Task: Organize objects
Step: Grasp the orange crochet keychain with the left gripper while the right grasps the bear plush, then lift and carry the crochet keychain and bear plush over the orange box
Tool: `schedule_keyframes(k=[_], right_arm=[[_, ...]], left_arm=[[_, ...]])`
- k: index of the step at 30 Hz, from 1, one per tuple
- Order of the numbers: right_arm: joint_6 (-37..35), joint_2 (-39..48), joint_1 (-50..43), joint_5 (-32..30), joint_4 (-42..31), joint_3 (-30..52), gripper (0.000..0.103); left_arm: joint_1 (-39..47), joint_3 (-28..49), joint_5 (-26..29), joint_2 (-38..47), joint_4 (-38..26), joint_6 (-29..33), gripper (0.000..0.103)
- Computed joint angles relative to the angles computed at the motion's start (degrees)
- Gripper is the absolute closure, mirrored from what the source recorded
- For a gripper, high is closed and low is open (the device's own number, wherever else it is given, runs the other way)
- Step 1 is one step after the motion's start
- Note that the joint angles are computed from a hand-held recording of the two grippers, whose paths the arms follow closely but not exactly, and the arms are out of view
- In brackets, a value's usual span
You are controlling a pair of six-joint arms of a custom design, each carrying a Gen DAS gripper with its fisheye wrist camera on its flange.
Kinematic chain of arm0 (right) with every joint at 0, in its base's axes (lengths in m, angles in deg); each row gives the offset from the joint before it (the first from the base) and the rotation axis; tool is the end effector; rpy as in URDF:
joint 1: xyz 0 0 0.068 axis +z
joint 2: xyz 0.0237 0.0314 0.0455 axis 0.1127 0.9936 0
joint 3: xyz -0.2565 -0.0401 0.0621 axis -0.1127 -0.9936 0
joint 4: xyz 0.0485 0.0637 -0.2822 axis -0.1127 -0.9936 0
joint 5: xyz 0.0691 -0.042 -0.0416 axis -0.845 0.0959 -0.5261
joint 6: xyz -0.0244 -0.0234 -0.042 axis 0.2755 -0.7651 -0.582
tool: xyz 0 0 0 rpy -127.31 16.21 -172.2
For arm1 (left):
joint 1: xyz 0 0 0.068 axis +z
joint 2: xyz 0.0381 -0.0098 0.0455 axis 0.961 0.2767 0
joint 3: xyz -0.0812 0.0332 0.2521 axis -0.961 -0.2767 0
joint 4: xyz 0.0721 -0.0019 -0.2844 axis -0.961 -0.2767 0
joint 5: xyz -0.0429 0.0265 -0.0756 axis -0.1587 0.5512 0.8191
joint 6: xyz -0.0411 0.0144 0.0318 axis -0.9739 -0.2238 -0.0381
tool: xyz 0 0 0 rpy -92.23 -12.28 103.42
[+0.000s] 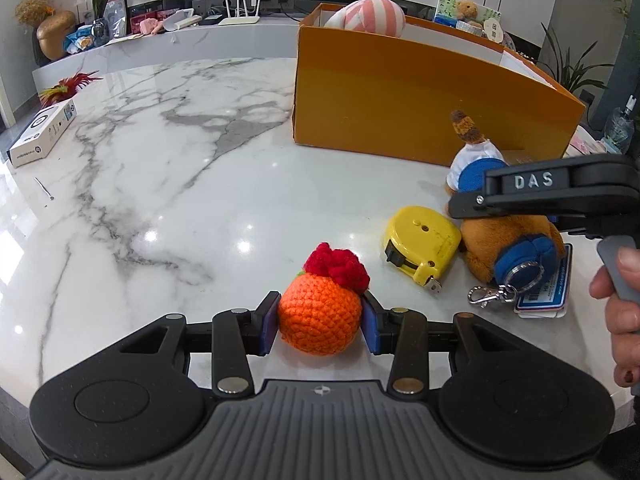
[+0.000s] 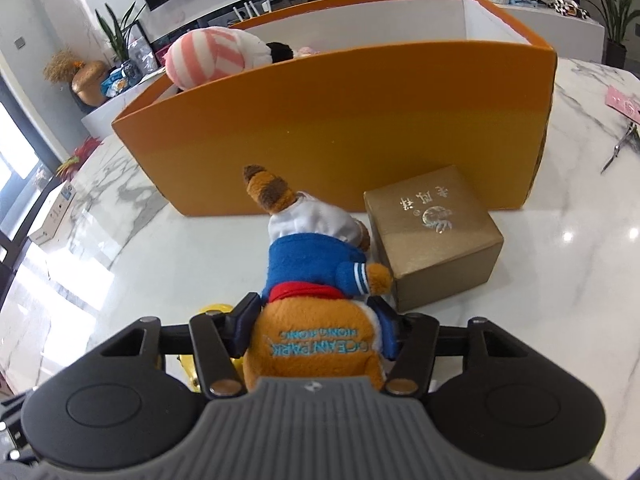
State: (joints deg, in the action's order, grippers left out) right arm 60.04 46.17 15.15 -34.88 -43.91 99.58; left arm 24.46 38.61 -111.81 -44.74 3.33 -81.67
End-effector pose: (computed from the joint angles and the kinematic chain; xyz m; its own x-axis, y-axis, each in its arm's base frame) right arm 0.2129 0.0249 0.1200 -0.5792 0.5452 -0.6061 0.4660 0.8315 0.3026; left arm 0.1056 -0.0999 0.1528 -0.7680 0.0271 -0.6398 0.0714 0.9965 -0.0436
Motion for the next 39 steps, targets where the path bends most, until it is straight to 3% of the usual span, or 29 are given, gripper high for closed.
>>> schedule_keyframes(k=[25, 39], right_arm=[[-6.1, -24.0, 5.7, 2.7, -18.7, -6.2, 0.045], [-9.3, -34.4, 3.6, -4.1, -26.4, -7.2, 0.045]], left_arm=[[-1.3, 2.4, -0.5, 5.4, 3.4, -0.7, 0.055], [-1.9, 3.6, -0.1, 7.3, 3.6, -1.5, 0.055]])
